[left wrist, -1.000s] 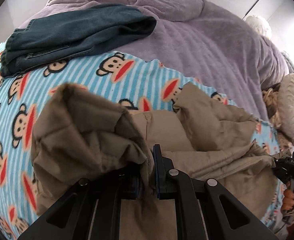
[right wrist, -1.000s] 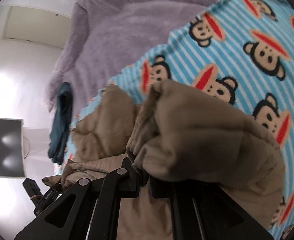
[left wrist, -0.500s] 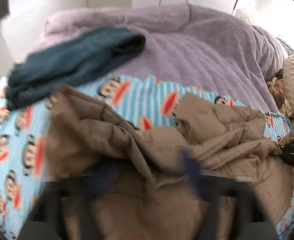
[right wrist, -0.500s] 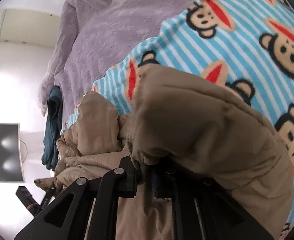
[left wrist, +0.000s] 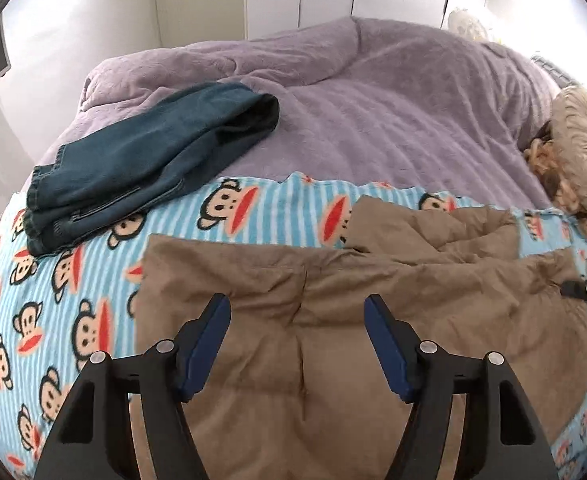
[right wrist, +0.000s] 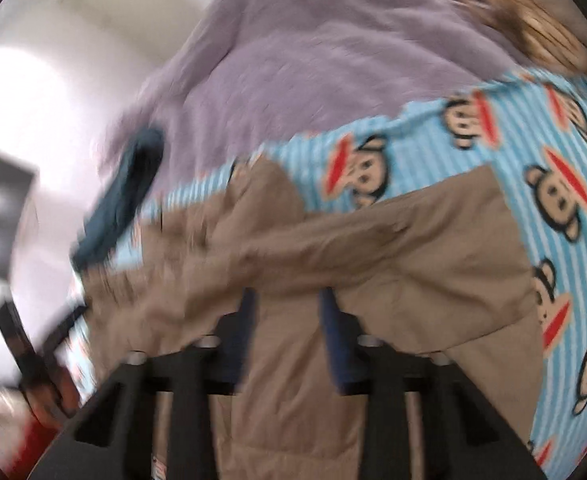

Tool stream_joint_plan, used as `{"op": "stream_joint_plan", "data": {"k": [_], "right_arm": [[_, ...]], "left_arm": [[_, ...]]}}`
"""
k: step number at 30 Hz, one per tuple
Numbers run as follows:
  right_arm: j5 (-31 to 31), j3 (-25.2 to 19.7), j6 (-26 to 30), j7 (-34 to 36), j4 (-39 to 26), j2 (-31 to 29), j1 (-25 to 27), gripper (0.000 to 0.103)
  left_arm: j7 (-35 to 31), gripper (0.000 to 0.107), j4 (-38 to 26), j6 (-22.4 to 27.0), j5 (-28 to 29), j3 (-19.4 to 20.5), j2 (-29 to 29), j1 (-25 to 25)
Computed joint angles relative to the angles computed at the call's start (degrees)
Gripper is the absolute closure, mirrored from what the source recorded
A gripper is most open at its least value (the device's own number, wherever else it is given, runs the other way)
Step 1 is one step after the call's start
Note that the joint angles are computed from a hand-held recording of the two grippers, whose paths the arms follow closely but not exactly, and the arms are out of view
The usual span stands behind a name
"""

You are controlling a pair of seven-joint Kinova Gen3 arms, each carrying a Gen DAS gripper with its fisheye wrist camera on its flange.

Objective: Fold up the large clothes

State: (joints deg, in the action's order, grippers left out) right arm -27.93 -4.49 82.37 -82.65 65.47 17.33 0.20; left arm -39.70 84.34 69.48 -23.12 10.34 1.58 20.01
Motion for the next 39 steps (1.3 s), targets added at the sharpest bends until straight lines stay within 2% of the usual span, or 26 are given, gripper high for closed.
{"op": "stream_joint_plan", "data": {"k": [4, 7, 11, 16, 20, 26, 30, 32, 34, 36, 39], "right_arm": [[2.3, -1.0, -0.7, 2.2, 1.1, 0.9, -2.6, 0.075], [4.8, -0.8, -1.0, 2.3, 0.2, 2.6, -4.2, 0.075], [9.4, 0.8, -3.1, 1.2, -0.4, 3.0, -4.7, 0.075], [9.8, 3.0, -7.0, -1.0, 2.5, 2.7, 0.3, 0.079], [6.9, 2.8, -10.1, -1.4, 5.8, 3.8, 4.0, 0.079], [7.6, 2.0, -17.4, -1.3, 9.9, 4.4, 3.4, 0.079], [10.1, 1.9, -18.6, -3.4, 10.0, 4.4, 1.1, 0.079], [12.4, 2.2, -17.4, -5.0, 8.3, 4.7, -0.4, 0.078], [16.5, 2.8, -15.1, -8.5, 4.9, 5.5, -3.8, 0.075], [19.1, 2.8, -13.1, -9.4, 3.5, 4.3, -5.0, 0.072], [19.1, 2.2, -14.1, -7.9, 6.4, -0.7, -4.4, 0.071]], "left_arm": [[2.4, 0.036, -1.6, 0.1, -2.6, -1.2, 5.0, 0.4], [0.7, 0.036, 1.3, -0.1, -1.3, -3.2, 6.7, 0.4], [1.4, 0.036, 9.4, -6.1, 2.6, -3.9, 2.6, -1.9], [3.1, 0.035, 11.9, -8.8, 0.8, -2.8, 1.8, -2.4], [5.3, 0.032, 13.1, -11.3, -0.2, -2.8, 2.2, -2.6], [6.9, 0.027, 14.2, -14.6, -0.4, -3.5, 3.4, -3.3], [6.6, 0.027, 12.3, -12.5, -0.9, -3.1, 4.5, -3.2], [5.3, 0.027, 9.9, -9.2, 0.6, -3.7, 4.0, -2.8], [5.5, 0.027, 9.9, -8.0, 0.7, -3.6, 1.9, -2.8], [6.7, 0.027, 10.3, -6.3, -0.5, -2.8, -1.0, -2.6], [9.6, 0.027, 11.7, -2.2, -2.9, -0.4, -5.2, -2.7]]}}
